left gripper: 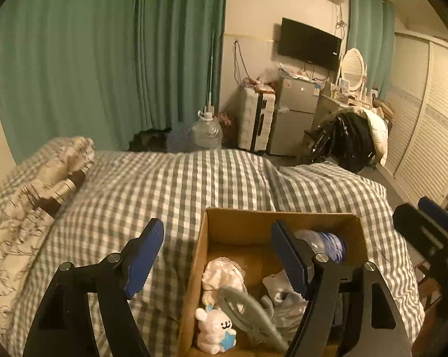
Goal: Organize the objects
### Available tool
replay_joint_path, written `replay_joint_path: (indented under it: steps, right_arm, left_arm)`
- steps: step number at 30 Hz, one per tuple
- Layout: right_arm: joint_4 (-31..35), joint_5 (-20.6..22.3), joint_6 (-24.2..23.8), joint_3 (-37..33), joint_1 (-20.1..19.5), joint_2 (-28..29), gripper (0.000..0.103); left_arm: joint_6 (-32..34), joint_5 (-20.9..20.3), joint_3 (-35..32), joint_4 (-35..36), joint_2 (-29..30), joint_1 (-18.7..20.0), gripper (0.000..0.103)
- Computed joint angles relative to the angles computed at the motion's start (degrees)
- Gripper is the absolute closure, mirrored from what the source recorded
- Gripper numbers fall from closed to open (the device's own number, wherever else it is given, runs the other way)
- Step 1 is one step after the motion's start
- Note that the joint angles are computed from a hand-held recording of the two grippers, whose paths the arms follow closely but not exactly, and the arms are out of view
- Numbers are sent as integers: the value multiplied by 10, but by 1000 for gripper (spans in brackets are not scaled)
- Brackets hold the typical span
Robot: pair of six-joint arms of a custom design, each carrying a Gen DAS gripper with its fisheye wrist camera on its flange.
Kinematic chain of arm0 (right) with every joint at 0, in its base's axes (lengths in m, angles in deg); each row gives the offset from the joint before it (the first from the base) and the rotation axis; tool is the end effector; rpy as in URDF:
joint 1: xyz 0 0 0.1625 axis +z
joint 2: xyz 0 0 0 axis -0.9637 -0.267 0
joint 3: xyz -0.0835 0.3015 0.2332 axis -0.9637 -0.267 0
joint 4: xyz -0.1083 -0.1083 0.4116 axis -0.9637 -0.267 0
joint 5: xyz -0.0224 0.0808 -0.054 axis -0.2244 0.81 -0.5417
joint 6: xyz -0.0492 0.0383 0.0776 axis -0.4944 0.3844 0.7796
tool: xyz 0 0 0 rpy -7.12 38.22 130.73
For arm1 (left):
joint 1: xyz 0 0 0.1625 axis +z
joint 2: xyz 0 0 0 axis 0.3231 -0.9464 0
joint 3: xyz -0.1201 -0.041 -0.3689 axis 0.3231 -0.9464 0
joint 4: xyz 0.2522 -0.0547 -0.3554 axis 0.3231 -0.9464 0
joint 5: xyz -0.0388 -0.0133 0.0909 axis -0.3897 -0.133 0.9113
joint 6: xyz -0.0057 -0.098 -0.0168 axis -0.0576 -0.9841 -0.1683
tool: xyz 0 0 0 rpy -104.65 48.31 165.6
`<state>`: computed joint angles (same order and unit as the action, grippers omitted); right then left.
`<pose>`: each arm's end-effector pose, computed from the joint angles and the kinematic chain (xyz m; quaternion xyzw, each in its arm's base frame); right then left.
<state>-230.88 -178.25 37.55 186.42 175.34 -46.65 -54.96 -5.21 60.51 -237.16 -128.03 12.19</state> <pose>0.1912 -0.4730 0.3204 0.2290 -0.8331 0.4448 0.2359 -0.3690 -0.4790 0.1196 0.1846 0.8407 -0.4030 0.3109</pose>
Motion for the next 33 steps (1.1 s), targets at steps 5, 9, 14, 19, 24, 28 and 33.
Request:
replay_joint_path:
  steps: [5, 9, 14, 19, 24, 28, 33]
  right_arm:
    - [4, -39, -2, 7, 38, -32, 0]
    - [3, -68, -6, 15, 72, -62, 0]
    - [-8, -123, -22, 29, 121, -102, 0]
    - [-58, -180, -47, 65, 162, -137, 0]
    - [-66, -193, -46, 110, 170, -172, 0]
    - [-91, -190, -39, 145, 160, -179, 0]
    - [-159, -137, -49, 206, 95, -172, 0]
  left_arm:
    - [38, 44, 29, -24, -31, -48, 4]
    - [38, 78, 41, -22, -53, -85, 0]
    - [5, 93, 59, 7, -91, -124, 0]
    - [-16, 125, 105, -2, -124, -173, 0]
    - [-79, 127, 144, 34, -147, -200, 0]
    - [-190, 136, 180, 115, -165, -211, 0]
    - [-308, 100, 228, 194, -176, -206, 0]
